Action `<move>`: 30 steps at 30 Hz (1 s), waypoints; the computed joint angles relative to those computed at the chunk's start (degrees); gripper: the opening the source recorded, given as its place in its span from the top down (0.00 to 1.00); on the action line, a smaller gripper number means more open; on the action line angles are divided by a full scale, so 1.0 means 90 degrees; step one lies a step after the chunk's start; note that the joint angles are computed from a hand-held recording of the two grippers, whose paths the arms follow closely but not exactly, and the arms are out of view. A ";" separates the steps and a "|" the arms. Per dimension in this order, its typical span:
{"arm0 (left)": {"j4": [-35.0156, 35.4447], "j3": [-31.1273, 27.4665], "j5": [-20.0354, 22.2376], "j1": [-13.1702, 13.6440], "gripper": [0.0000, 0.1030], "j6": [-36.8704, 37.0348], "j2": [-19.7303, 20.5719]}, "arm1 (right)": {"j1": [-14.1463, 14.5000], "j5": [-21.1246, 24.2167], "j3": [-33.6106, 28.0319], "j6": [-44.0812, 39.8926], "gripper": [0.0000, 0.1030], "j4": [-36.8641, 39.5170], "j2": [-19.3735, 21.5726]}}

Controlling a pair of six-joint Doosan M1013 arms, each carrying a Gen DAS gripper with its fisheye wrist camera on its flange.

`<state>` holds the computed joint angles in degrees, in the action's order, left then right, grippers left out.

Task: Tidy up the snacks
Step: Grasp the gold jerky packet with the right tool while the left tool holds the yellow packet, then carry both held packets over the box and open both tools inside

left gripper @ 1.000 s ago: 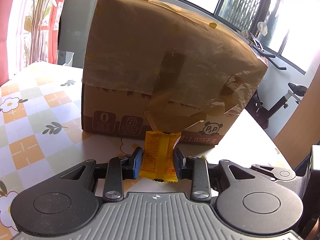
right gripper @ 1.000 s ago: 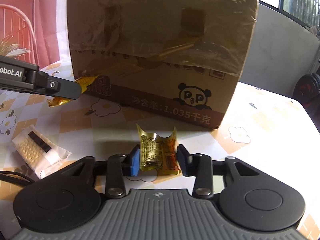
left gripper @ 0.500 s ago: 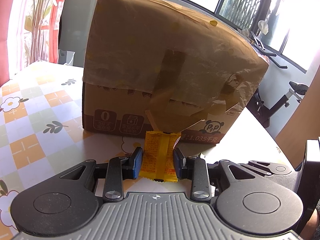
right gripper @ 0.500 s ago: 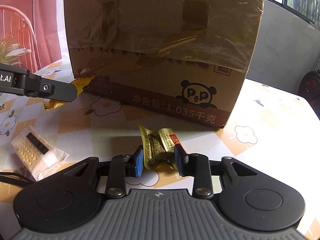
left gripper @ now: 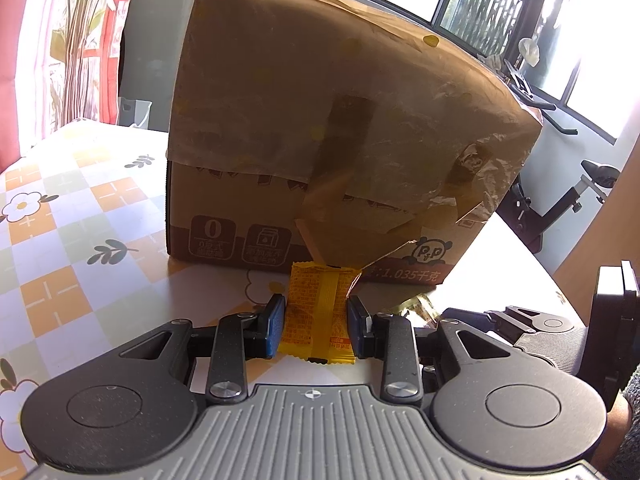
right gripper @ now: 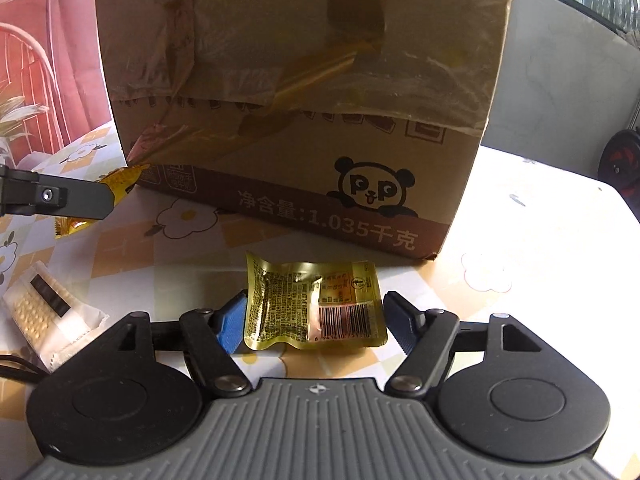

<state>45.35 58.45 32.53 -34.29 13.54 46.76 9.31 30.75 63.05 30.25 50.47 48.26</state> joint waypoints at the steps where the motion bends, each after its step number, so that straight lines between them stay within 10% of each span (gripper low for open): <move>1: -0.0021 -0.0005 0.0000 0.0000 0.66 0.0026 0.0004 | -0.0010 -0.0002 0.0000 -0.0069 0.27 0.0102 0.0011; 8: -0.0155 -0.0052 0.0024 -0.0004 0.66 0.0179 0.0030 | -0.0007 0.0026 -0.0031 -0.0071 0.23 0.0017 0.0014; 13: -0.0141 -0.0054 0.0049 -0.0008 0.66 0.0174 0.0028 | -0.0006 -0.0078 0.0154 -0.0676 0.47 0.0487 -0.0101; 14: -0.0141 -0.0054 0.0049 -0.0008 0.66 0.0174 0.0028 | -0.0012 -0.0117 0.0238 -0.1030 0.63 0.0787 -0.0145; 15: -0.0149 -0.0056 0.0056 -0.0009 0.66 0.0189 0.0029 | -0.0016 -0.0034 0.0254 -0.1188 1.00 0.0921 -0.0173; 30: 0.0003 -0.0045 0.0006 -0.0041 0.66 0.0150 0.0013 | -0.0218 0.0456 0.0399 -0.1226 1.00 0.1554 -0.0336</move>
<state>45.37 58.05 32.59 -34.66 14.90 46.87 7.35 34.86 66.65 19.21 64.45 45.24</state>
